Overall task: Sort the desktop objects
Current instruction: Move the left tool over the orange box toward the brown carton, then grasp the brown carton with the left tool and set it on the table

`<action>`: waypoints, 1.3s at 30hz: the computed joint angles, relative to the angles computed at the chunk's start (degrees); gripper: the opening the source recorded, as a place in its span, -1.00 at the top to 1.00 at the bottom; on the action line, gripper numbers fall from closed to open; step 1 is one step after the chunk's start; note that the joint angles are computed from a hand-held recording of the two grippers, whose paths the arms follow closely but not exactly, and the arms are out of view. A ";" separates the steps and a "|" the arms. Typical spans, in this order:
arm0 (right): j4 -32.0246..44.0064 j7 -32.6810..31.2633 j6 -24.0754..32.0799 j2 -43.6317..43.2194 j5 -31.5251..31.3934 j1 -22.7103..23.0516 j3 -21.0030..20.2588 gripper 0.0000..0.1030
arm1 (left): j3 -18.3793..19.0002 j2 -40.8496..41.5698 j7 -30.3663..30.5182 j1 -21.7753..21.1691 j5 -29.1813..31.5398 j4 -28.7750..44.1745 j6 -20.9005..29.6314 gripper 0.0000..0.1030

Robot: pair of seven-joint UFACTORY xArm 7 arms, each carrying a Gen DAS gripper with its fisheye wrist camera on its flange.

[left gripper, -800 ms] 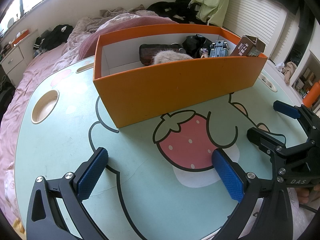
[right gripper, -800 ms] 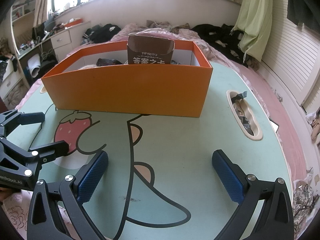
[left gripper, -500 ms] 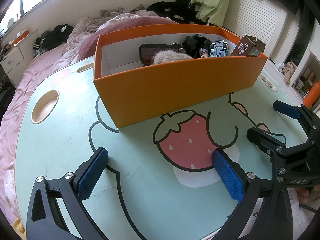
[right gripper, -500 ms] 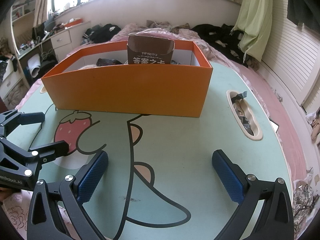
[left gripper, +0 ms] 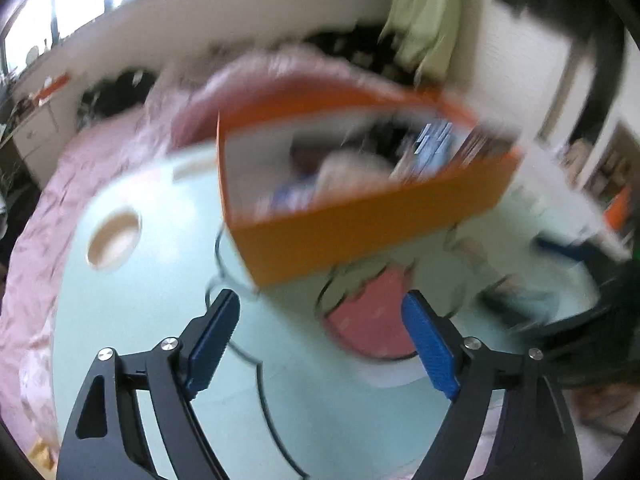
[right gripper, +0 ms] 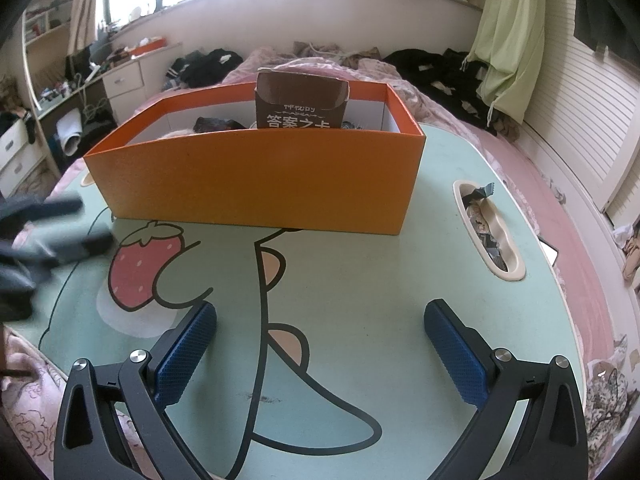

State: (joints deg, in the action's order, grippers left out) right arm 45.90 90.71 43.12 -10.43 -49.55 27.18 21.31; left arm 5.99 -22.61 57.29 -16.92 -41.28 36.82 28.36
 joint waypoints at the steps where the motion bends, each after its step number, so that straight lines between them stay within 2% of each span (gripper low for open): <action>1: -0.04 -0.01 0.03 -0.05 0.00 0.02 -0.01 -1.00 | 1.69 -1.15 2.19 -1.45 -2.22 1.39 2.93 -0.61; 3: -0.15 0.08 -0.12 -0.07 -0.12 -0.01 -0.03 -1.00 | 2.93 -1.92 4.89 -2.89 -5.32 4.03 7.44 -0.61; 5: -0.18 0.16 -0.24 -0.03 -0.21 -0.04 -0.03 -1.00 | 2.40 -0.68 6.35 -3.64 -7.60 7.53 10.78 -0.61; 11: -0.62 0.47 -0.71 -0.36 -0.74 0.01 0.03 -1.00 | -4.04 8.51 11.24 -4.02 -8.81 15.79 13.12 -0.60; 13: -1.03 0.88 -0.93 -0.45 -1.02 -0.03 0.15 -1.00 | -5.63 10.04 10.25 -2.95 -7.78 17.44 14.48 -0.34; 15: -1.51 0.80 -1.40 -0.80 -1.16 -0.12 0.11 -1.00 | -6.03 12.21 9.90 -1.76 -7.88 19.34 17.91 0.11; 17: -1.76 0.67 -1.57 -1.00 -1.12 -0.30 0.10 -1.00 | -7.07 13.67 9.98 -0.61 -7.48 20.07 19.17 0.18; 19: -1.76 0.54 -1.58 -1.01 -0.97 -0.42 0.18 -1.00 | -8.24 13.68 11.34 -0.18 -8.45 18.81 16.33 0.18; 20: -1.92 0.65 -1.68 -1.18 -1.04 -0.47 0.23 -1.00 | -8.13 13.75 12.56 0.00 -10.02 18.67 16.45 0.23; 23: -1.87 0.62 -1.58 -1.24 -0.91 -0.57 0.45 -1.00 | -7.82 15.28 11.78 1.39 -11.62 19.81 18.99 0.63; 26: -1.52 0.70 -1.35 -0.95 -0.98 -0.58 0.60 -1.00 | -7.81 15.57 11.18 2.91 -13.25 20.43 20.43 0.63; 29: -1.29 0.98 -1.30 -0.61 -1.20 -0.53 0.61 -1.00 | -6.16 12.32 13.16 4.50 -17.92 19.10 22.46 0.63; 32: -1.05 1.10 -1.15 -0.33 -1.33 -0.36 0.51 -1.00 | -2.61 8.26 14.61 6.54 -21.96 17.74 28.56 0.63; 36: -0.93 1.18 -1.11 -0.16 -1.47 -0.21 0.31 -1.00 | 0.96 4.28 14.62 9.42 -22.05 14.09 34.63 0.63; 39: -0.84 1.17 -1.09 -0.05 -1.50 -0.13 0.20 -1.00 | 2.94 5.97 14.16 11.32 -21.43 12.74 41.13 0.63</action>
